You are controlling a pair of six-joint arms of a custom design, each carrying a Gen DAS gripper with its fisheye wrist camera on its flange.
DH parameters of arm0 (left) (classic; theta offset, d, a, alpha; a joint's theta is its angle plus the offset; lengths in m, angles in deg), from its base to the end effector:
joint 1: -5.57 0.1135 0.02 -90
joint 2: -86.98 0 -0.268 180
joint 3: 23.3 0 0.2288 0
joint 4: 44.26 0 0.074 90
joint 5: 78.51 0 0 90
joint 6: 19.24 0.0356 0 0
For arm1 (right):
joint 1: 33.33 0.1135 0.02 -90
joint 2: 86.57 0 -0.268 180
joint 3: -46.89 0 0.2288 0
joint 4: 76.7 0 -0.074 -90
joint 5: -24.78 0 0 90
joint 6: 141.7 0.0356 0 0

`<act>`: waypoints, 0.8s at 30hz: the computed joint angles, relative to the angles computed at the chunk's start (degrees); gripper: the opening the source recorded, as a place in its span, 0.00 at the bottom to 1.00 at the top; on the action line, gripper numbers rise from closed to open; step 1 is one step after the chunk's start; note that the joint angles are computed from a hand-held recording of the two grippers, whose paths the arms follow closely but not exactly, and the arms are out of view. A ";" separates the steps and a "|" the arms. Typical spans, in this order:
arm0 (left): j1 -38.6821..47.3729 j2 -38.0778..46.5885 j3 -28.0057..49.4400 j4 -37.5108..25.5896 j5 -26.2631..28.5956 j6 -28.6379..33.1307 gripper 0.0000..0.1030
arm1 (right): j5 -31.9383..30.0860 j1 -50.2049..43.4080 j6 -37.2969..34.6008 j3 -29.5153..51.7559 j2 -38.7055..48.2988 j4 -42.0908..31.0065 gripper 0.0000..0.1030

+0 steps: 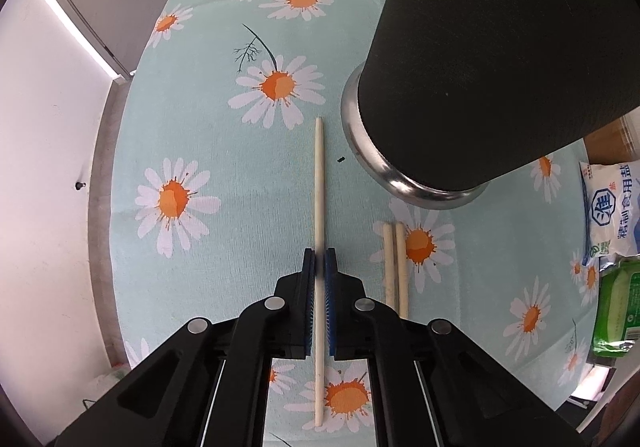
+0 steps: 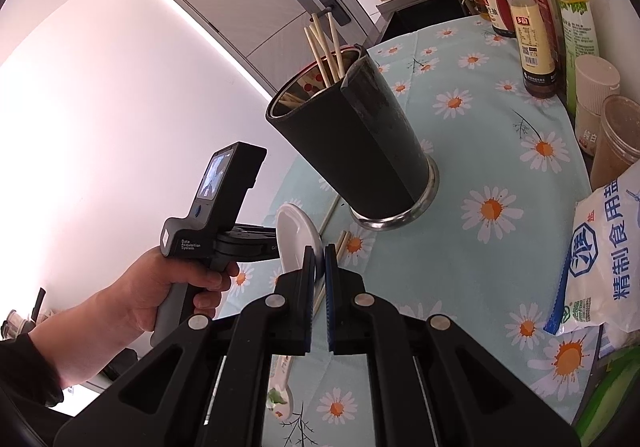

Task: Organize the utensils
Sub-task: 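Grasp the white spoon with the right tool while the left tool grasps a chopstick, then lift the white spoon and chopstick up over the black cup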

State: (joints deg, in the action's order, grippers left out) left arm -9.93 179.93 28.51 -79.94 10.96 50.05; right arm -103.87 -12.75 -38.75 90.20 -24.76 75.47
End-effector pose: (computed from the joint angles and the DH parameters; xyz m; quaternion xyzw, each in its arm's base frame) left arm 0.2228 -0.0614 0.1239 -0.0457 0.9923 -0.0313 0.1105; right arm 0.1613 0.0843 0.2035 -0.1811 0.8658 0.3954 0.2475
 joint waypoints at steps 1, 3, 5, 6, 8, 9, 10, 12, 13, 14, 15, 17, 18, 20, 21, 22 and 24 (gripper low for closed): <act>1.00 -0.47 -0.91 0.77 0.63 0.60 0.04 | 0.37 0.35 0.13 0.20 0.07 0.05 0.06; 2.92 -1.96 -2.49 1.72 1.79 1.42 0.04 | 1.07 0.93 0.39 0.49 0.25 0.25 0.06; 3.91 -3.44 -3.71 2.38 2.31 1.84 0.03 | 1.83 1.46 0.49 1.02 0.70 0.31 0.06; 4.83 -4.64 -4.39 2.46 2.92 2.36 0.04 | 2.21 1.73 0.54 1.27 0.91 0.32 0.06; 6.00 -6.50 -5.16 2.32 3.66 3.15 0.03 | 3.14 2.41 0.61 1.82 1.30 0.42 0.06; 6.70 -7.88 -5.80 2.29 4.25 3.60 0.04 | 3.57 2.72 0.63 2.10 1.46 0.52 0.06; 7.15 -8.93 -6.14 2.11 4.69 3.85 0.03 | 3.79 2.91 0.64 2.29 1.66 0.68 0.06; 8.42 -11.56 -6.98 1.83 5.57 4.88 0.03 | 4.60 3.57 0.78 2.87 2.23 1.20 0.06; 9.04 -12.81 -7.14 1.39 5.82 5.58 0.03 | 4.65 3.82 1.07 2.92 2.45 1.96 0.06; 9.43 -14.03 -7.60 1.26 6.08 5.98 0.03 | 4.34 3.86 1.33 2.88 2.59 2.78 0.06; 9.48 -15.81 -8.06 0.75 6.49 5.87 0.03 | 4.08 4.02 1.71 2.82 2.57 3.76 0.06; 9.26 -18.85 -8.60 -0.59 6.76 5.36 0.03 | 4.58 4.83 1.85 3.35 2.42 4.42 0.06; 9.08 -20.77 -8.89 -1.31 7.18 4.83 0.03 | 5.22 5.42 1.86 3.96 2.70 4.55 0.06; 8.96 -23.66 -8.99 -2.62 7.66 4.32 0.03 | 5.52 5.82 1.99 5.15 3.54 4.77 0.06; 9.42 -26.05 -9.25 -3.49 7.97 4.60 0.04 | 5.62 5.96 2.09 5.56 3.87 5.24 0.06; 7.22 -27.19 -8.84 -4.05 7.07 2.59 0.03 | 5.85 6.09 2.16 5.91 4.13 5.62 0.06; 6.88 -30.31 -8.60 -5.30 7.08 2.22 0.04 | 6.42 6.36 2.58 6.89 4.77 6.17 0.06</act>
